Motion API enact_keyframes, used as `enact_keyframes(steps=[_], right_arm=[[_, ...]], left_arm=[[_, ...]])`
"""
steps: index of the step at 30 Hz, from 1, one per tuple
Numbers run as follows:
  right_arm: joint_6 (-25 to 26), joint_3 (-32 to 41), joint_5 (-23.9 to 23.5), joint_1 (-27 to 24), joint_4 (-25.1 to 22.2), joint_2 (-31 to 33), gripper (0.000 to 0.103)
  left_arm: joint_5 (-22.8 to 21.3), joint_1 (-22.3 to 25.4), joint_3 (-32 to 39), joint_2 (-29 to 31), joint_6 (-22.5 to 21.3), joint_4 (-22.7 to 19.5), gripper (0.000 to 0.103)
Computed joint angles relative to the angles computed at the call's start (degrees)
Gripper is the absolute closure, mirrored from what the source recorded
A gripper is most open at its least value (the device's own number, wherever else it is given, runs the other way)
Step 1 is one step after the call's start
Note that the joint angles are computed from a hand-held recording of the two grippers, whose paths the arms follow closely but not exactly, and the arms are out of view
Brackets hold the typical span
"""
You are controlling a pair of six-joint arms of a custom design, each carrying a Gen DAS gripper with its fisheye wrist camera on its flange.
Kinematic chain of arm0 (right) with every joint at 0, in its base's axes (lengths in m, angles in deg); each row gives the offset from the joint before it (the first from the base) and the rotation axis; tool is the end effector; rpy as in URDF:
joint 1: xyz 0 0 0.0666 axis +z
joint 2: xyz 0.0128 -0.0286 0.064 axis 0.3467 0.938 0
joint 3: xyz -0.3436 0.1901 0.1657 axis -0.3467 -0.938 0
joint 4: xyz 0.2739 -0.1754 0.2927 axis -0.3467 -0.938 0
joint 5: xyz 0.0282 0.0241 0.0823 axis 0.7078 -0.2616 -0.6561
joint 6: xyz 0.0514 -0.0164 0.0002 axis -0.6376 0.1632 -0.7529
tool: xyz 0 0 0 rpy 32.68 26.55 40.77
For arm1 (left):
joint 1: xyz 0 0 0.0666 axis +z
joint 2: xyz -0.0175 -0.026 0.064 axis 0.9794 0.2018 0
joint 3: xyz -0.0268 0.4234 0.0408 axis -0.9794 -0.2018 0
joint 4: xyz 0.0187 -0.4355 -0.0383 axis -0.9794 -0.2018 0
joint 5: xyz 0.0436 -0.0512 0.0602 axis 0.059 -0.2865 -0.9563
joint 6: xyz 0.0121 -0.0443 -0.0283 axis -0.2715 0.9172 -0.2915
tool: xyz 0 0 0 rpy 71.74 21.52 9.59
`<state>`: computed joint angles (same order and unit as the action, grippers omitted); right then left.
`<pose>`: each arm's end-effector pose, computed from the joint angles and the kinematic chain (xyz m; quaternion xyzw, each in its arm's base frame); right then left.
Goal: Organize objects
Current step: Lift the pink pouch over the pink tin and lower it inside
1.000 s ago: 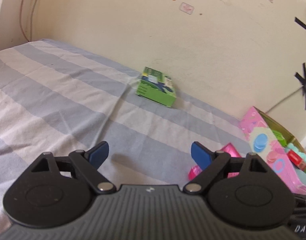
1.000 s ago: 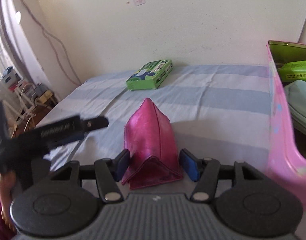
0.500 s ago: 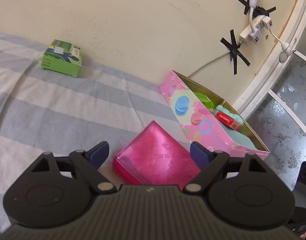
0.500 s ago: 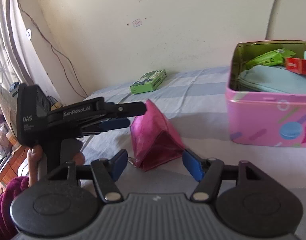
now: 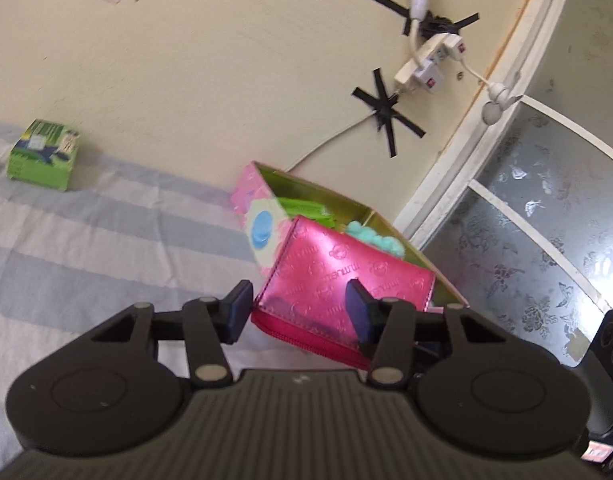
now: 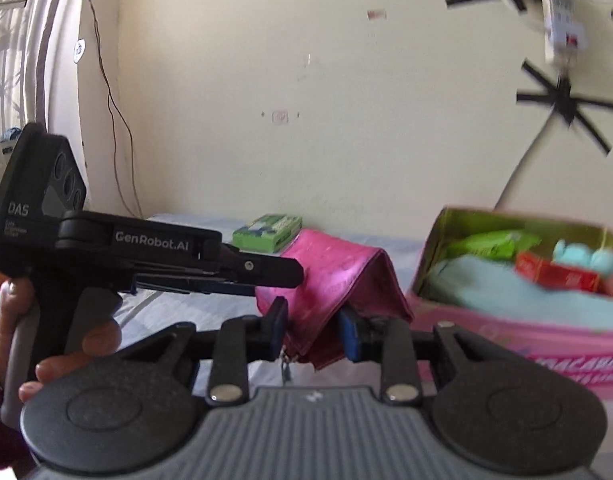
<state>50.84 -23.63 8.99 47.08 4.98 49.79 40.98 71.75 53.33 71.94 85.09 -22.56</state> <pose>0.3338 0.1646 0.2764 -0.1581 0.8005 0.1026 0.5690 0.4145 -0.0697 0.3269 0.1021 0.8090 -0.3588 0.4543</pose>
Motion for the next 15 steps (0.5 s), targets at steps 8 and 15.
enact_keyframes(steps=[8, 15], right_arm=[[-0.7, -1.3, -2.5, -9.1, 3.9, -1.9, 0.076], [-6.9, 4.1, -10.5, -19.7, -4.2, 4.1, 0.073]], left_arm=[[-5.4, -8.9, 8.0, 5.4, -3.2, -3.1, 0.05], [-14.7, -15.5, 15.3, 13.0, -8.4, -9.9, 0.046]])
